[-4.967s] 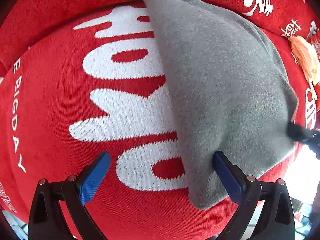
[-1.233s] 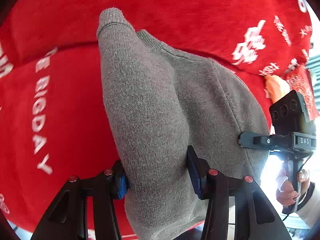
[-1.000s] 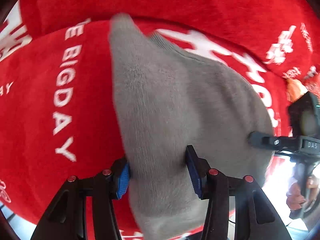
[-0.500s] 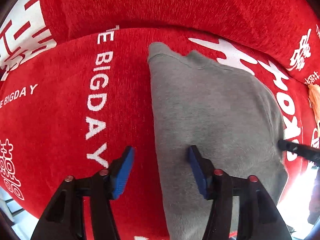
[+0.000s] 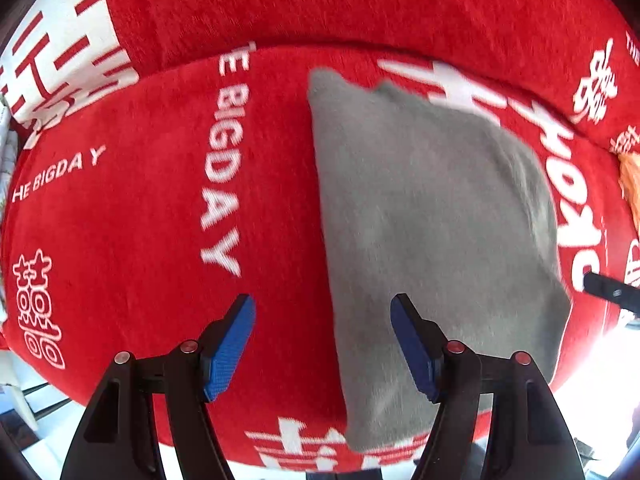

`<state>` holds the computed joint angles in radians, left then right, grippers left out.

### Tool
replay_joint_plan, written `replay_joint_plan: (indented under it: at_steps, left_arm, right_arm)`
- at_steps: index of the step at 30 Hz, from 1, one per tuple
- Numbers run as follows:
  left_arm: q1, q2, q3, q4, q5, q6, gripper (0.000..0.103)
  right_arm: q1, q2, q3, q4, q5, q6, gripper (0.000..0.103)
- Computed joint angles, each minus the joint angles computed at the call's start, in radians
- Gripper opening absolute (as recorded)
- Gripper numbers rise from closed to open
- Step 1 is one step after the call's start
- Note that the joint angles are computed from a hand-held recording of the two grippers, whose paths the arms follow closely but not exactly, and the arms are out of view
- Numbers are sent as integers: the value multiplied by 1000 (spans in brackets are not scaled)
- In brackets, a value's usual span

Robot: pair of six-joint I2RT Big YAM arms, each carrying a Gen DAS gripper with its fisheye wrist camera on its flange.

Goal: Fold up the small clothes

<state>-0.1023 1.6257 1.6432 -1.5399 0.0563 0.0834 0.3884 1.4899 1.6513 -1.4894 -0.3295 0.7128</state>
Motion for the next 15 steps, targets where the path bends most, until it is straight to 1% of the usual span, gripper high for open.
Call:
replay_joint_plan:
  at_steps: [1,3,5,6,7,10,12,15]
  left_arm:
    - [-6,-3,-17,-7,-11,-5,72]
    - [-9,-16,-54,10,-7,-35,72]
    - [-10,-21,-64,22,-12,-58,79]
    - [-10,-18,-63,22,-20,-61,80]
    - [-8,-16,-62,20,-14,-62,80]
    - [-7,-15,-57,16,-11,-53,80]
    - [-10,-17,-58,19,-18,-46,80]
    - [-15,-16,-55,15,-25,-59,80]
  right_arm:
    - [18,3,7,6,4,5,10]
    - [52,32,21,-3,10,2,10]
    - [77,56,13,-10,36,2,9]
    - [81,61,2,-15,50,-1,9]
    - [79,58,-18,-17,55,2,5]
    - [66,50,-66,25,33,32,4]
    - [70,55,-54,10,42,12,4]
    - [78,65,-27,-24,53,-11,4]
